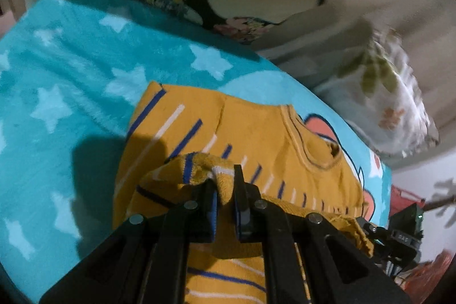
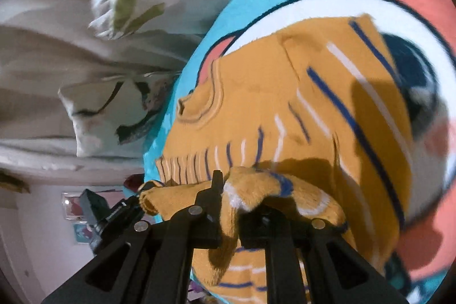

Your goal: Fold small clothes

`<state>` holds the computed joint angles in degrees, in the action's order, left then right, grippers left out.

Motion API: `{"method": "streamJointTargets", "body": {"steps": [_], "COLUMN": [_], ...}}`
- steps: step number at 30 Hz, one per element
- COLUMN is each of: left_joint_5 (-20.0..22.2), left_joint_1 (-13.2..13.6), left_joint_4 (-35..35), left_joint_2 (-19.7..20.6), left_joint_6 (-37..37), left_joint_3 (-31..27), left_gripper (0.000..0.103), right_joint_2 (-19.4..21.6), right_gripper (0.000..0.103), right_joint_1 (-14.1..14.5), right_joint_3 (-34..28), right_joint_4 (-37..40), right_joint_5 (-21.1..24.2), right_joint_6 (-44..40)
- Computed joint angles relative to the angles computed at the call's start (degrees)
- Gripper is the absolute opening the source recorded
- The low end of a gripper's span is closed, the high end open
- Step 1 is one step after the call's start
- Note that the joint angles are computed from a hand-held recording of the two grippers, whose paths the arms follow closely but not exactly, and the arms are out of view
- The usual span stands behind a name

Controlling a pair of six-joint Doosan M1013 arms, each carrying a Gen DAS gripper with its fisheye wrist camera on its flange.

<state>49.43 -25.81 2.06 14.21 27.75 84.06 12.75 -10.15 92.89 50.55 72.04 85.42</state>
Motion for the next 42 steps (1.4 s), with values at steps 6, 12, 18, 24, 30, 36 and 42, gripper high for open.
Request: {"method": "streamJointTargets", "body": {"steps": [6, 12, 18, 24, 30, 36, 42], "left_joint_5": [-6.06, -14.87, -16.21, -22.09, -10.85, 5.39, 11.99], "left_joint_1": [2.66, 4.03, 4.52, 5.44, 3.9, 0.94, -1.51], "left_joint_4": [-8.98, -13.07, -13.91, -19.61, -4.09, 1.72, 5.01], "left_joint_2": [0.21, -1.03, -1.52, -4.17, -5.79, -5.03, -5.25], "left_joint_6": [1.81, 0.12, -1.9, -1.58, -10.9, -7.9, -7.51], "left_joint_3": [1.97, 4.99, 5.82, 9.43, 7.13, 4.36, 5.49], "left_gripper": [0.029, 0.052, 0.052, 0.057, 0.062, 0.063, 0.063], "right_joint_2": [4.23, 6.55, 6.91, 6.16, 6.49, 5.19, 6.37], "right_gripper": [0.023, 0.029, 0.04, 0.062, 0.082, 0.085, 0.085], "right_joint_1": [-1.14, -1.58, -3.48, -4.86, -4.55, -2.84, 4.15], "right_joint_3": [-1.76, -2.26, 0.28, 4.27, 0.85, -5.32, -11.63], "right_joint_4": [5.73, 10.71, 20.47, 31.45, 27.09, 11.26, -5.6], "right_joint_5": [1.04, 0.55, -0.21, -1.85, 1.65, 6.38, 7.76], "right_joint_6": [1.39, 4.13, 6.2, 7.4, 6.43, 1.44, -7.32]}}
